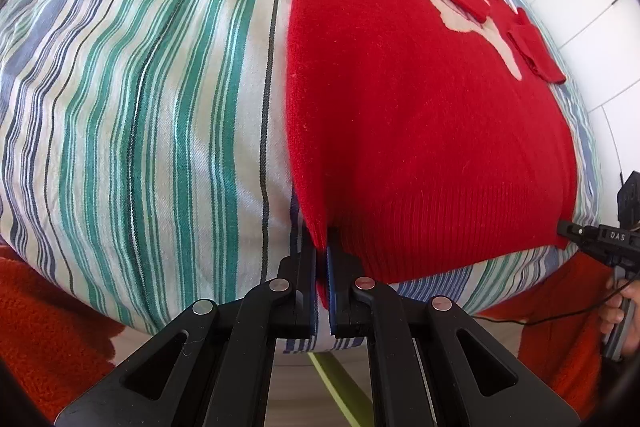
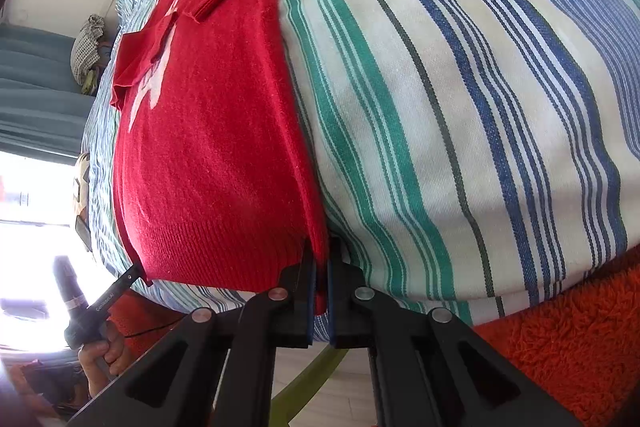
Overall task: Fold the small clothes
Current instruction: 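Grasp the red sweater's hem with both grippers and pull it taut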
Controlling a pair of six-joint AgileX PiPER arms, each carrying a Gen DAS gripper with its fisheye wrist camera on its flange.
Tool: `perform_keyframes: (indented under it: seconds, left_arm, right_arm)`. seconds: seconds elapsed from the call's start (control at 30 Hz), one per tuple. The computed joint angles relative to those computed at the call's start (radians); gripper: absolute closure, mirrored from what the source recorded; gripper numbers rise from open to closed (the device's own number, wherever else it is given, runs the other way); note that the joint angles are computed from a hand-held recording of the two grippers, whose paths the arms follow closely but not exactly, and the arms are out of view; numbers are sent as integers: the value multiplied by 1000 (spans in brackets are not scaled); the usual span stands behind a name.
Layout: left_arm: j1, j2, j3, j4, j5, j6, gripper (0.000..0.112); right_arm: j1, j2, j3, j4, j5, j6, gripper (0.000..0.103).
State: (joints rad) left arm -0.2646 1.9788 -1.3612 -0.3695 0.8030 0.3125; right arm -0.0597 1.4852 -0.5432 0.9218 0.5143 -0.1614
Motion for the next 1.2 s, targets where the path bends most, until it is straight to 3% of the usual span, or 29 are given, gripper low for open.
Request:
perform_keyframes:
  seconds: [0.63, 1.07, 1.17, 1.2]
  left_arm:
    - [25, -21, 28, -21, 11, 17, 104]
    - [7, -26, 29, 0, 6, 6, 104]
    - [0, -28, 15, 34, 36, -19, 93]
    - [-3, -31, 10, 54, 53, -36, 79]
  right_arm:
    - [28, -9, -30, -107, 25, 137, 98]
    - [24, -14, -35, -104, 39, 142, 91]
    - [22, -28, -48, -164, 71, 204, 79]
    - [21, -37, -57, -213, 93, 249, 71]
